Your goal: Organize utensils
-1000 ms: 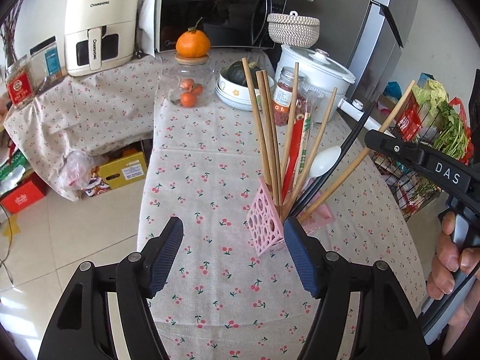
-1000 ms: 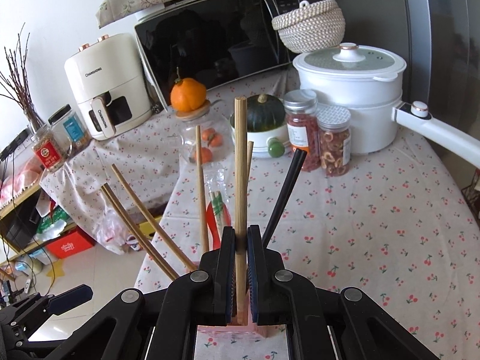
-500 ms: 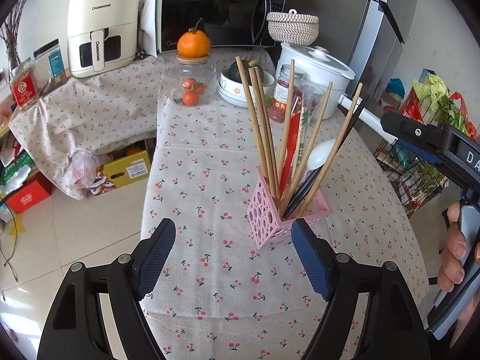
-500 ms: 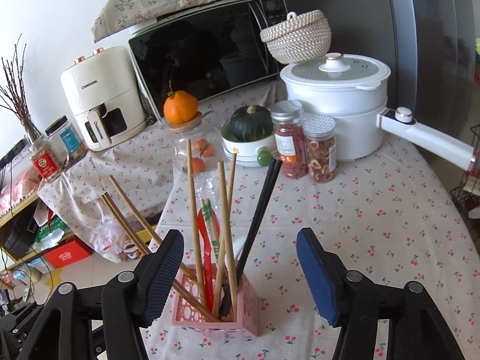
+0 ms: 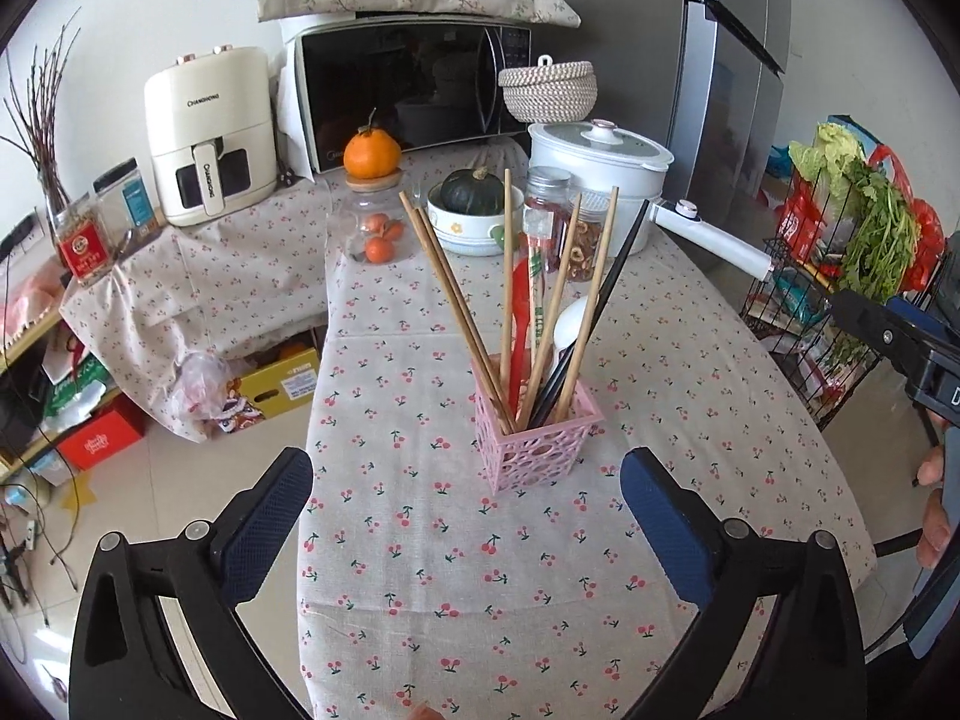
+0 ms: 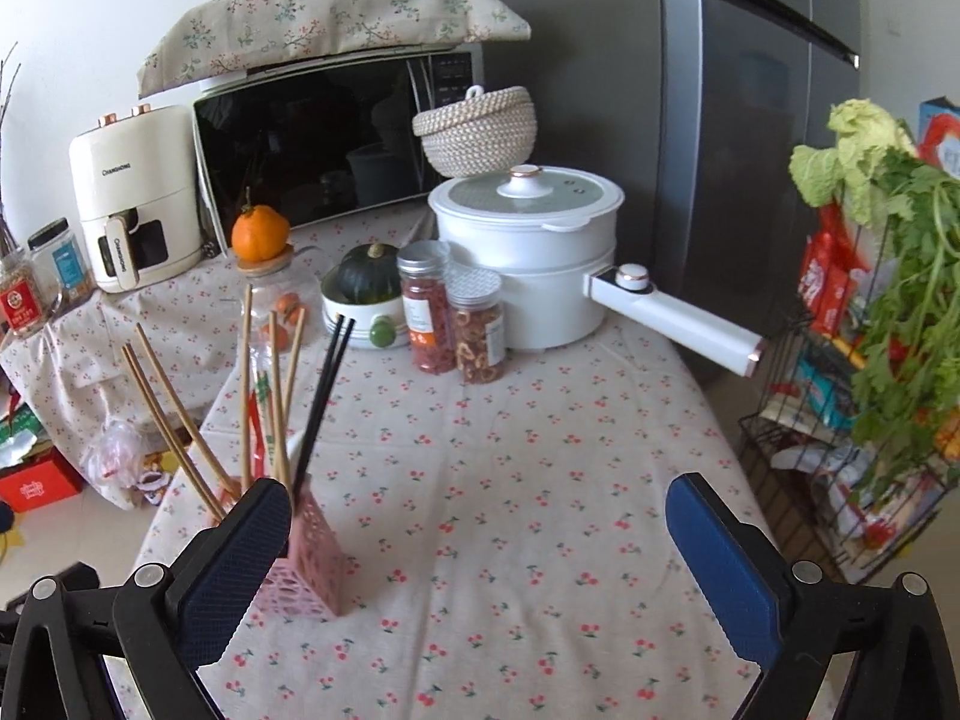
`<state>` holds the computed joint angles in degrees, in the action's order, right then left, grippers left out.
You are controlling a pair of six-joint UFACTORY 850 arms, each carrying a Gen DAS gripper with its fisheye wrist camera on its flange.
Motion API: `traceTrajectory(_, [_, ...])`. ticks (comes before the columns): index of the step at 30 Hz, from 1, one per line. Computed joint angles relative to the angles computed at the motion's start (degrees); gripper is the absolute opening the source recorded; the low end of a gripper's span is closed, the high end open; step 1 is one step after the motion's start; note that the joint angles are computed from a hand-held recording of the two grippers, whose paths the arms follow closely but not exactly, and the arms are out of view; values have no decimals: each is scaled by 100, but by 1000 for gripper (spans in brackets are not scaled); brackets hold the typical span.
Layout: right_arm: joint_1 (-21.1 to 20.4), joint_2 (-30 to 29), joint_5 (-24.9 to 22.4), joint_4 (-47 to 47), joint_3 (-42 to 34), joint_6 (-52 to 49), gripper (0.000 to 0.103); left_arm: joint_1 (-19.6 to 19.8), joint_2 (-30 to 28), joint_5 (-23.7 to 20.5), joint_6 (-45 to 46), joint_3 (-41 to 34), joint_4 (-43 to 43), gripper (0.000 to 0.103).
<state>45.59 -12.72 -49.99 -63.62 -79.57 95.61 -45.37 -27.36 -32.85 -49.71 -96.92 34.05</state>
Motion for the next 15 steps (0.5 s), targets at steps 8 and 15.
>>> traceTrajectory(8, [238, 594, -457, 261, 572, 359, 102, -253, 224, 32, -460, 149, 112, 103])
traceTrajectory(15, [388, 543, -630, 247, 497, 235, 103, -380, 273, 44, -589, 221, 305, 103])
